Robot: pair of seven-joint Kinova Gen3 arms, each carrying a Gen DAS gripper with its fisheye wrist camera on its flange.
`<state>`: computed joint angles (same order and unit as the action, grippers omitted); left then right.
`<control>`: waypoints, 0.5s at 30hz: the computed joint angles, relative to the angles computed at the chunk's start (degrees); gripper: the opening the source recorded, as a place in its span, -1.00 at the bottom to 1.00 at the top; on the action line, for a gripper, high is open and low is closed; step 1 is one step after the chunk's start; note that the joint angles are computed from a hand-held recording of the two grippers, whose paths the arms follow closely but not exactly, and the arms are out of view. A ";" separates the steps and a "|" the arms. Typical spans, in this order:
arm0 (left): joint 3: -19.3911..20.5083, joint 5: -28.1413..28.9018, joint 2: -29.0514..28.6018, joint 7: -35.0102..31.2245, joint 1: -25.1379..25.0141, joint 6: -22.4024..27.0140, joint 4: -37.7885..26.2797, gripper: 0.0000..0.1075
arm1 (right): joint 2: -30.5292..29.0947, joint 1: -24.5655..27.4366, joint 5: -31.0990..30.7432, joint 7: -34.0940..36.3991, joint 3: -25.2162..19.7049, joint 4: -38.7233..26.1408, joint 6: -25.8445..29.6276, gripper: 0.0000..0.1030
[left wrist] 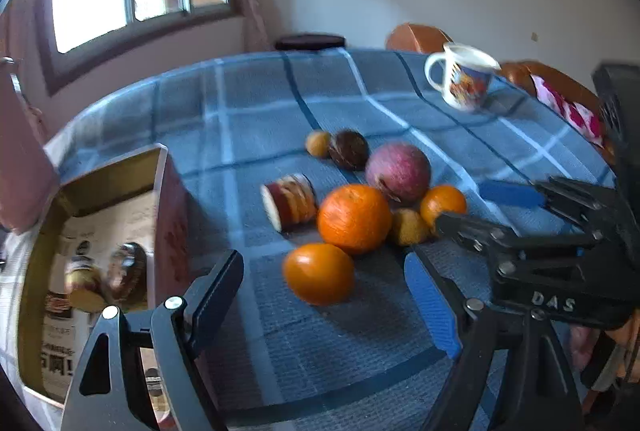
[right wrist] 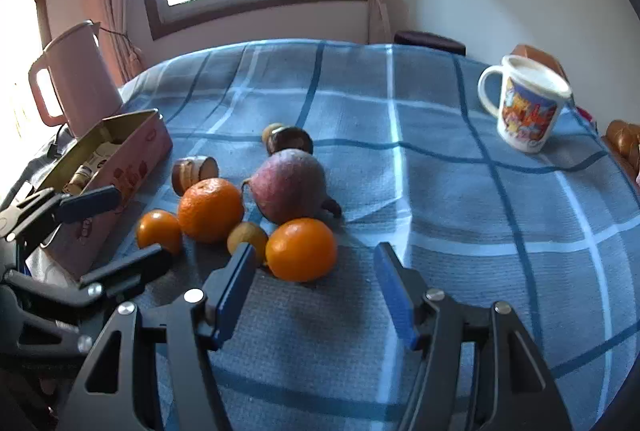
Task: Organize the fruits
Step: 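Grasp an orange with the right tool while the left tool grasps another orange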
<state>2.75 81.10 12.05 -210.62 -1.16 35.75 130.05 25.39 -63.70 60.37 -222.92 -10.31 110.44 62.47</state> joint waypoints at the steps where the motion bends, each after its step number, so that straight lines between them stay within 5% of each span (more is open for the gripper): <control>1: 1.04 -1.40 0.26 1.56 -0.30 -1.02 -0.49 0.56 | -0.36 0.68 0.54 -0.29 0.07 0.55 -1.55 0.25; 5: 1.03 -0.37 0.01 0.67 1.76 -3.97 -0.25 0.56 | -1.48 2.58 3.63 -4.08 0.19 3.17 -5.93 0.23; 8: 0.79 1.51 0.20 -1.33 1.51 -4.26 -0.17 0.56 | -2.84 2.65 6.64 -9.68 0.28 6.23 -8.49 -0.09; 11: 0.30 3.31 0.18 -3.14 2.03 -6.10 -0.26 0.52 | -3.68 2.07 8.08 -14.55 0.01 8.32 -8.49 -0.09; 15: 0.41 2.47 -0.18 -2.85 3.34 -7.97 -0.06 0.50 | -3.60 4.97 7.95 -12.03 -2.29 7.67 -9.59 -0.09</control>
